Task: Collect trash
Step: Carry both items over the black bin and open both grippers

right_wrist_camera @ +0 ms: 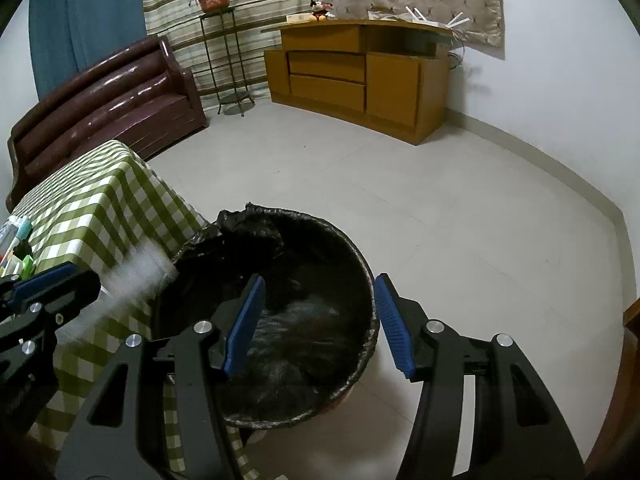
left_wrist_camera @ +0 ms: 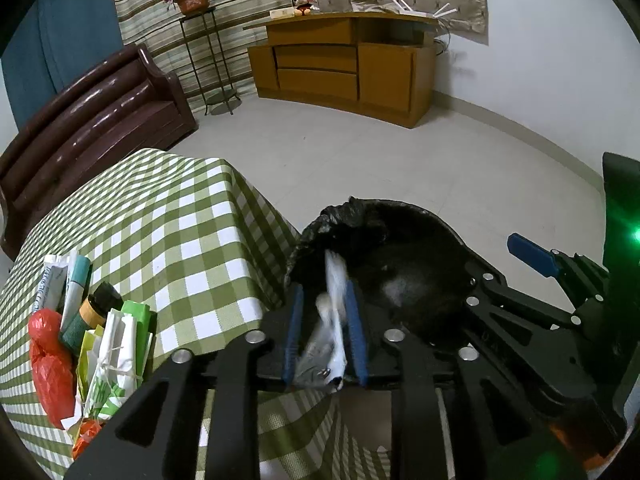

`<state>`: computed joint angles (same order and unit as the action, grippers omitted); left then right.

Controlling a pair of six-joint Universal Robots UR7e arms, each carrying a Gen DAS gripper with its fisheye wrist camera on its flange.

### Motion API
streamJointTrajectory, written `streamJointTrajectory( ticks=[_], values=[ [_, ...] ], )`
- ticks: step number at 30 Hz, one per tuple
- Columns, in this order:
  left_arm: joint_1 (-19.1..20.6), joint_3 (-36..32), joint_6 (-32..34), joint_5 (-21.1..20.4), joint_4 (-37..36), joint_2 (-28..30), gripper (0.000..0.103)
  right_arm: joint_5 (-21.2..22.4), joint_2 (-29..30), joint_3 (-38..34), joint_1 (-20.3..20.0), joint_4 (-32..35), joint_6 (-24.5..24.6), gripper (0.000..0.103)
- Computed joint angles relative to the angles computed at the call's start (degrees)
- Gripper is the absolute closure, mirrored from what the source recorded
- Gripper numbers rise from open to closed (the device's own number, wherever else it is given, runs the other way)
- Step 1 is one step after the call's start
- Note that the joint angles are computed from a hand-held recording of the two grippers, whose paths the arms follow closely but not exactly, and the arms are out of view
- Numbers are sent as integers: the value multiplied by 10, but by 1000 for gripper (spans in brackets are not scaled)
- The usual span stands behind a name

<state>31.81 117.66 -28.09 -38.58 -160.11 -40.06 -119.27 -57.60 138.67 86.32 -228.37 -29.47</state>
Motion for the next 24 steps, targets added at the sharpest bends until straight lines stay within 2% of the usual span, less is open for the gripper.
streamJointTrajectory(
  ticks=[3,13,24],
  values=[
    [1,-4,3,2,-3,2,69,-3,-1,3,2,-4,2,47],
    [1,11,-7,-2,-16,-8,63,-16,-6,11,13,-2,14,47],
    [-14,68,-54,15,9,-78,60,-43,-9,31,59,-2,41,47]
  ],
)
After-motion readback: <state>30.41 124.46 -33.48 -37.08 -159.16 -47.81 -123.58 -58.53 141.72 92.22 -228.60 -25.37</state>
